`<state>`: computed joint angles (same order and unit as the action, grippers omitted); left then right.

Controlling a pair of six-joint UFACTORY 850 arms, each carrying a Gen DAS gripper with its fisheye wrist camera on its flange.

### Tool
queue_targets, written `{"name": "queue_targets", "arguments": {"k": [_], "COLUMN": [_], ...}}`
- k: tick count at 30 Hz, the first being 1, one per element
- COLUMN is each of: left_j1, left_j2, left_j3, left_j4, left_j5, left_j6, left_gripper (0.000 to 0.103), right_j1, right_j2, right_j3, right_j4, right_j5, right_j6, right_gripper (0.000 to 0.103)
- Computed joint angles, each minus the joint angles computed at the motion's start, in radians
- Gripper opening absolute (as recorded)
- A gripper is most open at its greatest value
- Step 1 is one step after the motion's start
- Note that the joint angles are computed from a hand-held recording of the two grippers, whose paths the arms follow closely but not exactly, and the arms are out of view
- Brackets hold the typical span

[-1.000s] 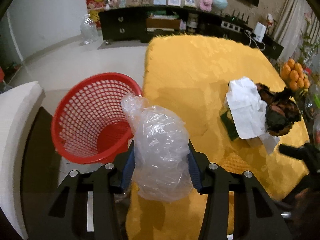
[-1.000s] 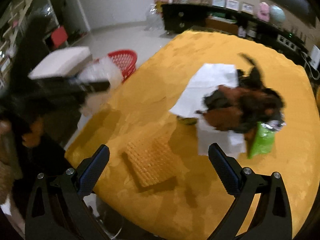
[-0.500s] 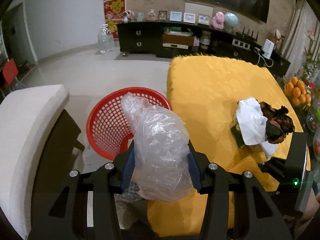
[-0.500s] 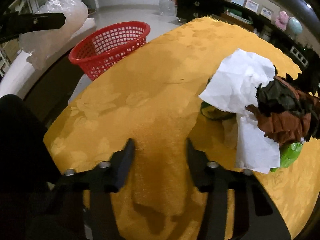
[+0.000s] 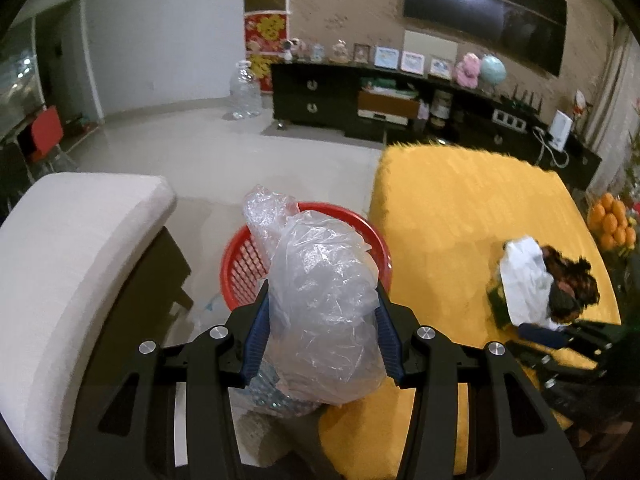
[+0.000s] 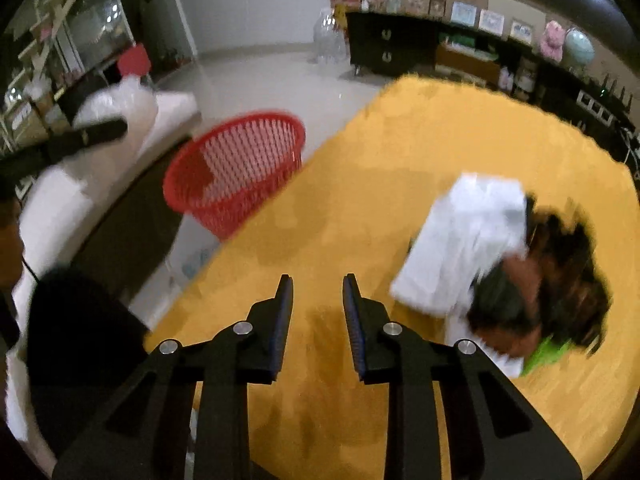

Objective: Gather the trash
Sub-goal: 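Carry the plastic bag with the left gripper over the red wastebasket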

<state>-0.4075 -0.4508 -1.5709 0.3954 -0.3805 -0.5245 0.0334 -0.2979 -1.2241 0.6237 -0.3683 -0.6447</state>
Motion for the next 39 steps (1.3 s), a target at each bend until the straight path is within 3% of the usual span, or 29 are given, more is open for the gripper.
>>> {"name": "queue_targets", "arguments": {"k": [13,29,39], "left_j1": [0.025,0.056,0.084], "left_j2": [-0.042,-0.120,-0.172], "left_j3": [-0.108,-0.179,-0.209], "left_j4": [0.135,0.122,0.036], "left_j5": [-0.036,-0.085,-0.098], "left_j6": [-0.148,-0.119,-0.039], "left_gripper": [0.045,0.045,0.045], "right_j1": [0.006,0.069,0.095], "right_j2": [-0.066,-0.230,-0.366], "right_j3": [-0.225,-0.479,-0.647], "right_j4": [-0.145,-0.107,-0.101], "right_j5": [0.021,-0.088,-0.187], "right_j6": [0.209,0.201,0.228], "right_gripper": [0.026,0.026,0.026]}}
